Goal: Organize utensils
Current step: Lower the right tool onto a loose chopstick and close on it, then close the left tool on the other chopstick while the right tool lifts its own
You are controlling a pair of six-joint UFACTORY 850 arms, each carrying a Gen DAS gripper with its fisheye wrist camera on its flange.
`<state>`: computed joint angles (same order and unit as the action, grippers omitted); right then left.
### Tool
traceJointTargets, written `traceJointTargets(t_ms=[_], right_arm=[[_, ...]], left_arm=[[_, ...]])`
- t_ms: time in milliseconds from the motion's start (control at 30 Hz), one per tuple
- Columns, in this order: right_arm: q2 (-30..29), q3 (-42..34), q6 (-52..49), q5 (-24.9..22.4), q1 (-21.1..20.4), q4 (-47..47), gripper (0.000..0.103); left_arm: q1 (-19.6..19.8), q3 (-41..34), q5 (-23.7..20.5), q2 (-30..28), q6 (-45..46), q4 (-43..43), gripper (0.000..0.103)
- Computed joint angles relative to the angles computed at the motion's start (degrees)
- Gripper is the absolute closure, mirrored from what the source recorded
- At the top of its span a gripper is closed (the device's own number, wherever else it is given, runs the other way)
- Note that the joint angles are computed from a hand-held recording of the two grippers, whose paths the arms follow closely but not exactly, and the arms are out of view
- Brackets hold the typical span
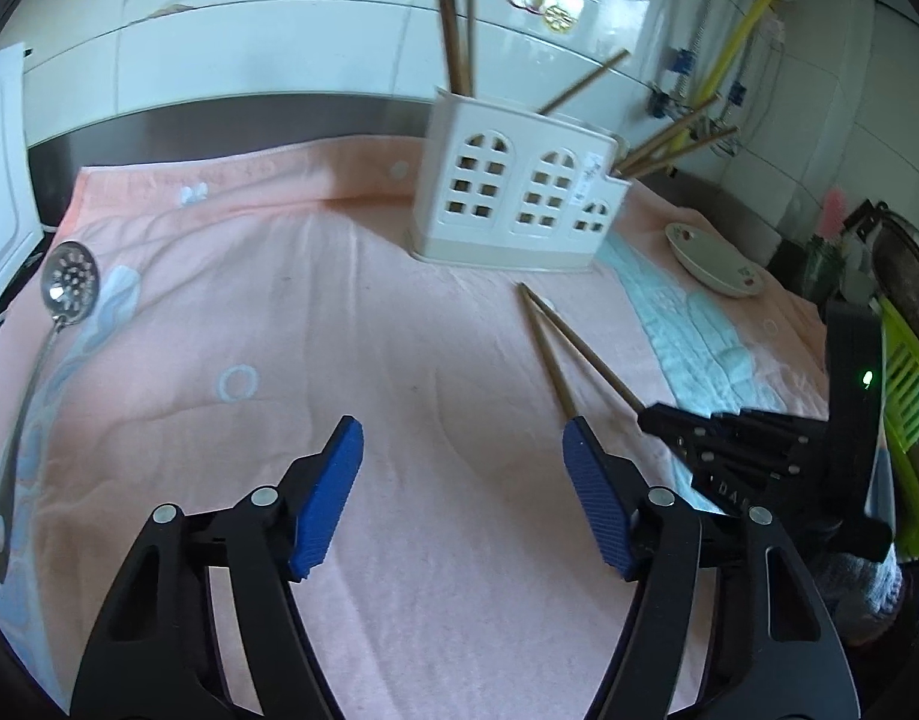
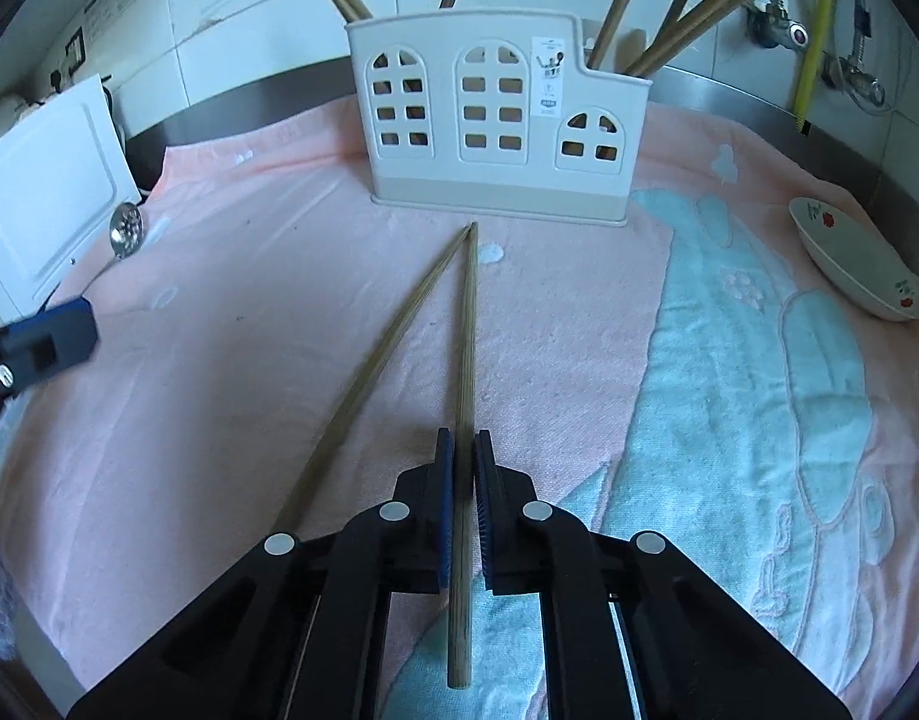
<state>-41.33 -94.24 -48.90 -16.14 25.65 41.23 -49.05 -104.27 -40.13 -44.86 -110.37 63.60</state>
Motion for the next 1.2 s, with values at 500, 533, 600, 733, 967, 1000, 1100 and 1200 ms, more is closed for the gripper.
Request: traceJointTargets(t_ms=[500, 533, 600, 733, 967, 1000, 1100, 1200], right_arm=[[7.3, 6.0, -28.7, -0.1, -3.2, 29.7, 0.097], [7.5, 6.3, -30.1, -0.1, -3.3, 31.1, 0.097], [8.2, 6.7, -33.0, -0.7, -3.8, 34.0, 0.097], [8.9, 7.2, -35.4, -1.5, -4.2, 36.2, 0.096], [9.4, 7.5, -36.5, -2.1, -4.8, 36.7, 0.096], [9.4, 7.5, -36.5, -2.1, -4.9, 36.8, 0.096], [9.5, 7.9, -36.9, -2.1, -5.0, 37.5, 0.096], [9.7, 8.3, -36.6, -2.1, -5.1, 37.3, 0.096]], left_arm=[[0.4, -18.9, 4.1, -12.2, 20.3, -15.5, 0.063], [0.6, -20.1, 3.8, -13.1, 21.2, -16.5, 0.065], [0.9, -22.9, 3.0, -14.9, 23.3, -19.0, 0.071], [1.3, -27.7, 1.3, -18.1, 26.8, -23.1, 0.081], [1.1, -37.9, -6.7, -24.0, 31.4, -26.8, 0.092], [1.0, -40.6, -8.6, -25.4, 32.3, -27.2, 0.093], [1.0, -43.1, -10.3, -26.6, 33.4, -28.1, 0.095], [0.8, -35.0, -7.0, -21.5, 29.0, -24.7, 0.097]])
